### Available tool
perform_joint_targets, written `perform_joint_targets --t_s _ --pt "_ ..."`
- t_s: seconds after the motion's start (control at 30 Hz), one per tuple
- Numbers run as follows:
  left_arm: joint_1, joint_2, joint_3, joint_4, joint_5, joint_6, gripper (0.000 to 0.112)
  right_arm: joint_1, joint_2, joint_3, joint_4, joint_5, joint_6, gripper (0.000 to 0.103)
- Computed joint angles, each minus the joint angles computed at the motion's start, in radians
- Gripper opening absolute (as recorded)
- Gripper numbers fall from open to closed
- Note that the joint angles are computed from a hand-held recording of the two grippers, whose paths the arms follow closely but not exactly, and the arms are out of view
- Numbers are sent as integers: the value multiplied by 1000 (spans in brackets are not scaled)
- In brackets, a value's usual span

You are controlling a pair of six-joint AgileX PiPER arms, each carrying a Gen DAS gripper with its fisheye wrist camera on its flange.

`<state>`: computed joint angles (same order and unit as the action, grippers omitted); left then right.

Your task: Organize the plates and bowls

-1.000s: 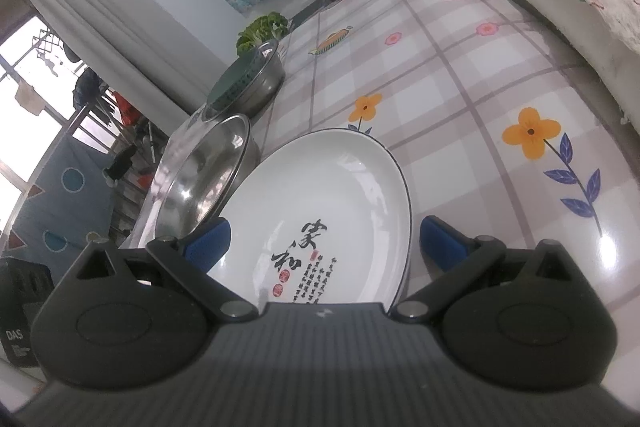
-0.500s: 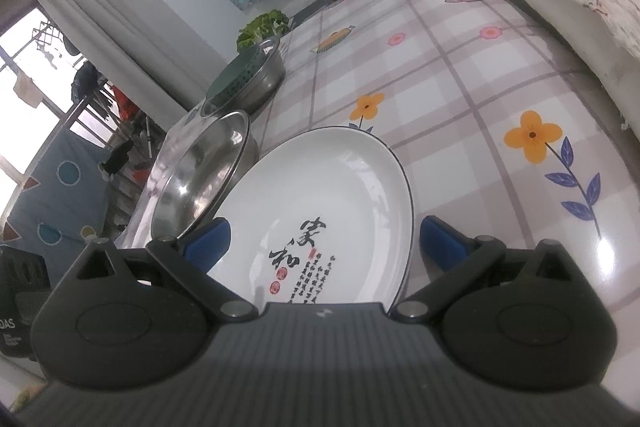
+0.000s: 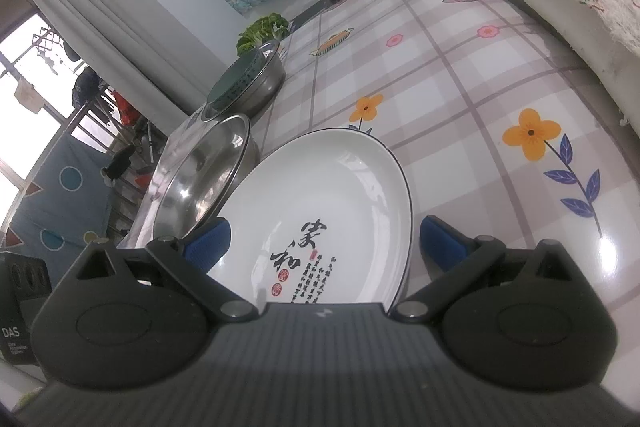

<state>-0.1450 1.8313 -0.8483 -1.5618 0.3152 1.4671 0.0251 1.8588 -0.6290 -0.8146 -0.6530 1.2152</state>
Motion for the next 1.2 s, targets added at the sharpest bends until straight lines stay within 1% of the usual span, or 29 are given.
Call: perform_joint_targets --t_s 0.63,1.2 --pt "-12 -3 4 -16 -18 27 103 0 -3 4 7 1 -10 102" --pt "-10 -1 4 -20 -12 31 103 0 -2 7 11 -1 -15 102"
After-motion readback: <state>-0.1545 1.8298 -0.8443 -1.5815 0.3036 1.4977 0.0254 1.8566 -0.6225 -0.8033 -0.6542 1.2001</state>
